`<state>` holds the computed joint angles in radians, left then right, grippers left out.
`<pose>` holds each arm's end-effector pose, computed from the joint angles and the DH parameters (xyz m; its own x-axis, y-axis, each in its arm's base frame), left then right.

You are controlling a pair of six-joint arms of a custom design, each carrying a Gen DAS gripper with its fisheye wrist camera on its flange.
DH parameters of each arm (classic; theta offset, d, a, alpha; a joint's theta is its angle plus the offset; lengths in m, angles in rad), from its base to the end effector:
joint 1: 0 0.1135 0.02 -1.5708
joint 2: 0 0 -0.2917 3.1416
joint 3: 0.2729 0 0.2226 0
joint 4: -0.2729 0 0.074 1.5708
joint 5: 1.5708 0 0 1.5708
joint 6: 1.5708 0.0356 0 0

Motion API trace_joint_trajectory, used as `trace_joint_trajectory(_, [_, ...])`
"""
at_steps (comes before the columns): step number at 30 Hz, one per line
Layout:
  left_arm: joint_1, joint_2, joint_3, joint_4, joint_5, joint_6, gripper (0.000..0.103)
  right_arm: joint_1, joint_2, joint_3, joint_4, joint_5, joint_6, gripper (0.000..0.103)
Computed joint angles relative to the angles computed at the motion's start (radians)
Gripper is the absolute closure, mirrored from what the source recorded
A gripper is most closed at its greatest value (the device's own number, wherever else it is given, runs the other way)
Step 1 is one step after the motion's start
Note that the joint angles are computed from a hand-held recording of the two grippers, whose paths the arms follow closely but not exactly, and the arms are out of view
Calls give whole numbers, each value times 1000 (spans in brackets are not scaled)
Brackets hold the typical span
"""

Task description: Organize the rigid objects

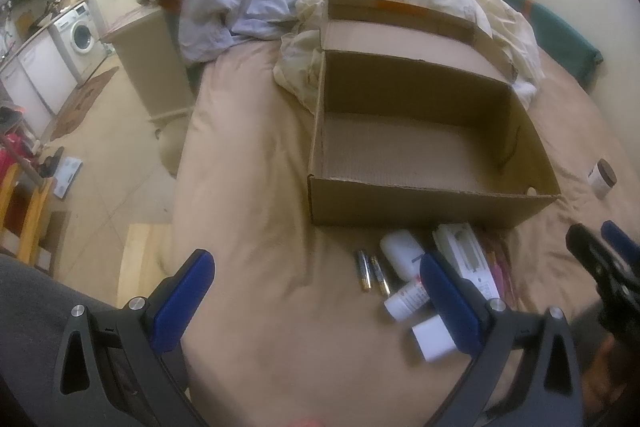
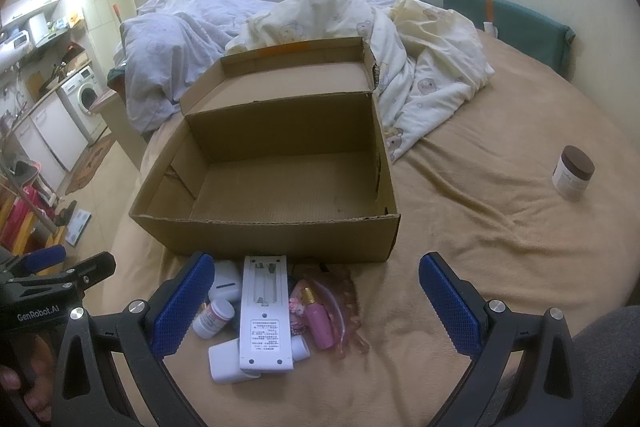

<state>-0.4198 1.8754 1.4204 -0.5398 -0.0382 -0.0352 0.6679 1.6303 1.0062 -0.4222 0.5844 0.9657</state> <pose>0.3531 -0.1561 0.2596 -0.7790 0.3092 -0.5455 0.3611 0.9324 0.0128 0.2464 0.1693 0.2384 -0.6330 0.3744 -0.6776 0.3885 0.9107 0.1402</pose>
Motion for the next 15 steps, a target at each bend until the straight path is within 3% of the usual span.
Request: trace_joint_trajectory(15, [-3,4,10,-10,-3,-5,1,0,-2,0,-5,-1,-1,0])
